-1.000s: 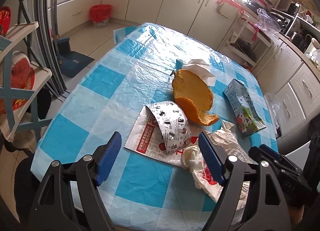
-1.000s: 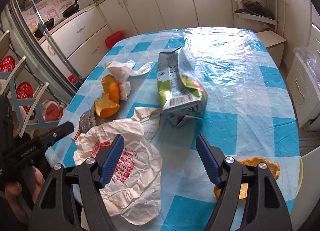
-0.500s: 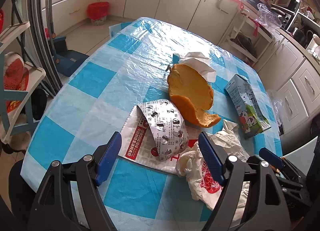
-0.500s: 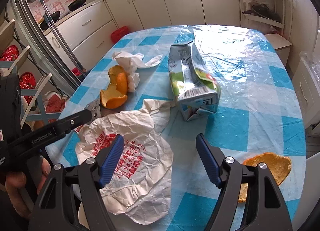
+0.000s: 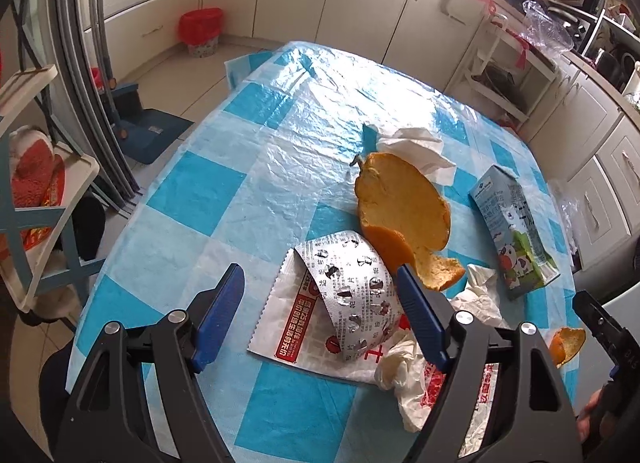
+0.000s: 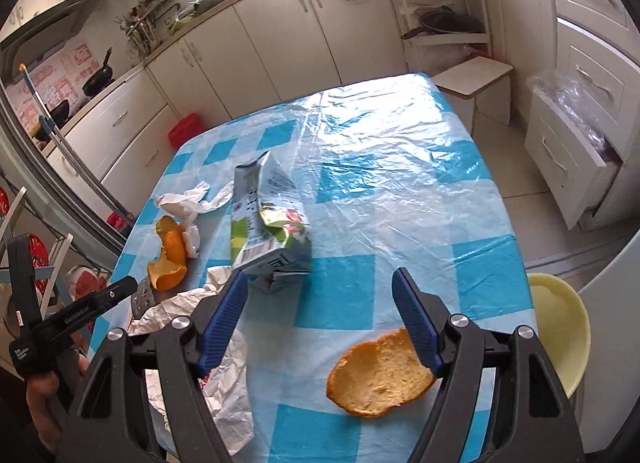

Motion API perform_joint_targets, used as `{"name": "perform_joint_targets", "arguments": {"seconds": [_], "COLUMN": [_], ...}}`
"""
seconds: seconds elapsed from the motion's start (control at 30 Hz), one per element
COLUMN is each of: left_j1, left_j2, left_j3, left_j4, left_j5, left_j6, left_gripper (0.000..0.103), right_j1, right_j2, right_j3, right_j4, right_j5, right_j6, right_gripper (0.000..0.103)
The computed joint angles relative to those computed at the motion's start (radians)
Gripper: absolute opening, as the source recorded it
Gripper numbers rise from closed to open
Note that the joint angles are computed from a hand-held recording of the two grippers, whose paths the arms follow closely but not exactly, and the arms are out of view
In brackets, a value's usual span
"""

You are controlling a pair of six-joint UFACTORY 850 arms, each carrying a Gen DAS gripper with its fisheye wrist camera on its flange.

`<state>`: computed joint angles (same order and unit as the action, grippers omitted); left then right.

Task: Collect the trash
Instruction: 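Grasp the green-and-white juice carton with the right gripper while the left grasps the silver blister pack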

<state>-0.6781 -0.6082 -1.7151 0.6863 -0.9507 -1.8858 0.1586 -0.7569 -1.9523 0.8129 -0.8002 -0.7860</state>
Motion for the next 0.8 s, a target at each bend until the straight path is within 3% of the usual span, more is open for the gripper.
{"name": "perform_joint_targets", "arguments": {"seconds": [0.23,0.37,0.43,0.63,0.8], "left_j1": [-0.010,-0.007,-0.005,0.007,0.015], "left_j2": [-0.052,-0.099,-0.107,-0.082,-0.014], "left_j3": [-0.068,-0.131,-0.144,-0.108,0.001], "left_j4": [-0.045,-0.067,-0.066,-0.065,-0.034], "left_j5": [-0.044,-0.083,-0.087,-0.018,0.085], "left_j6": [0.089,0.132,0.132,0.127,0.095], "left_gripper": [0.073,0.066,0.058,0.031,0.021], "right_j1": [0.035,0.083,0.105,0.137,0.129], "right_j2": [-0.021,-0.042,-0.051,-0.097,-0.143], "right_j3": [-0.040,-0.074,-0.086,-0.152,-0.217], "right_j4": [-0.027,-0.095,-0.132,-0.209,-0.217], "right_j5": [-0.001,0.011,0.027,0.060,0.027], "right_j6": [-0.025,-0.055,-0.063,-0.025,0.030], "right_gripper": [0.073,0.073,0.073,0.074,0.074]}}
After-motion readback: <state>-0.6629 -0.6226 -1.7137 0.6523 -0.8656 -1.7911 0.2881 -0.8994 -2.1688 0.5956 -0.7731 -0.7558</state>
